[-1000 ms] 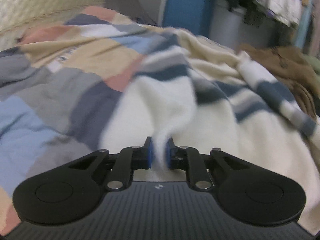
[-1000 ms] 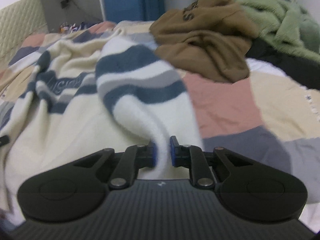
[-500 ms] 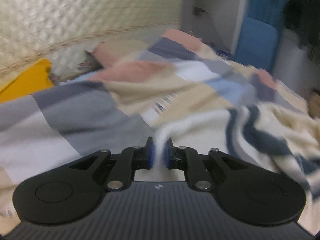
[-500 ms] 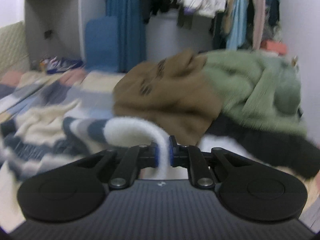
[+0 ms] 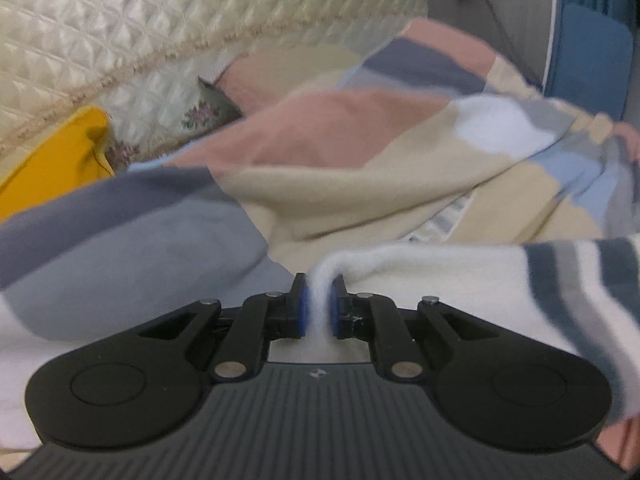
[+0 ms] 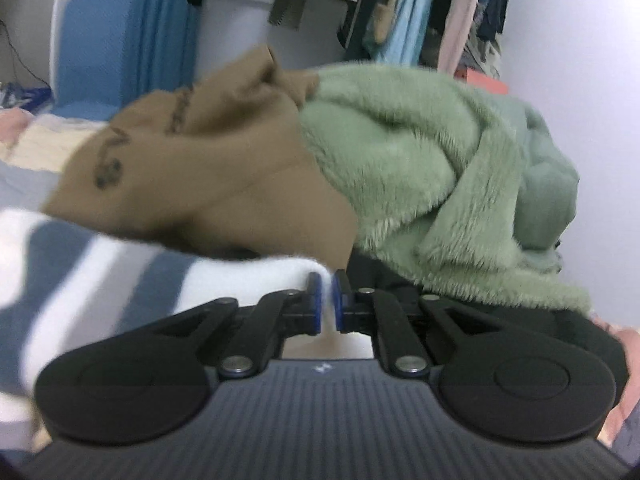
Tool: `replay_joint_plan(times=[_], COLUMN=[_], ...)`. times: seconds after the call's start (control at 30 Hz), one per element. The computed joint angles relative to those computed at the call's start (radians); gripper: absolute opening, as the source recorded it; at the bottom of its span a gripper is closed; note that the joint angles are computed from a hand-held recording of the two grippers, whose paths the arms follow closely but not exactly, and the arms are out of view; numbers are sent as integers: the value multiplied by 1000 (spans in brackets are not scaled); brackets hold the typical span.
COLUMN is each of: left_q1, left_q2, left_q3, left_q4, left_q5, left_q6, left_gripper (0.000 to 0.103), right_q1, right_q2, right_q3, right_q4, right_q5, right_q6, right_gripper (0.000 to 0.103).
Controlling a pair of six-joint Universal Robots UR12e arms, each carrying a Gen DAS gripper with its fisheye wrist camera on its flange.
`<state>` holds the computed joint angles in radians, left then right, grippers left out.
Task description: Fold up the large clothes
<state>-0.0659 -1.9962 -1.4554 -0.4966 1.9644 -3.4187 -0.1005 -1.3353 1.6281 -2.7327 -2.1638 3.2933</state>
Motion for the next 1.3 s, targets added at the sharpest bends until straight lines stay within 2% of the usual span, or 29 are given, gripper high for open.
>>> replay_joint_plan(times=[0.1,0.2,0.3,0.37,0.43,0.5,0.53,0.6,0.77,0.93,1.0,1.2,1.3], left_q1=[9,5,1,-4,-14,-25,-30,-38,-65,-111,-129,-189,-190], left_q2=[-22,-29,-20,-7,14,44,60,91,176,256,284,348,370], left_q3=[10,11,1,-10,-28,-56,-72,-99,-167,-233,-257,-326,-367], left_q4=[-14,-9,-9,-10,-12,3,18,33,81,104,112,145,184], left_q5=[-13,-7,-14,-9,-3,-17,-29,-64,-159,-259,-303,-363,-444], left_q6=[-10,-12,-8,-11,2,28,38,50,47,-14,-31,-47,-88], left_gripper=[14,14,14,23,44,56,57,57,57,57,57,57,57], right_q1=[-17,-18,-15,-11,-7,2,3,8,50,107,133,225,267], right_q2=[14,22,16,8,-5,-27,-42,-70,-128,-174,-186,-209,-211], right_q3=[19,37,51,60,70,85,92,105,127,124,122,120,119], right_q4=[-15,-63,-94,-116,-131,-136,-128,-116,-106,-82,-83,-101,-99], right_q5=[23,34,43,35,38,43,65,107,180,264,297,413,466], right_q6=[17,-9,23,52,80,117,141,173,167,181,183,175,175], right_gripper=[8,8,10,11,12,17,21,37,38,38,38,38,38])
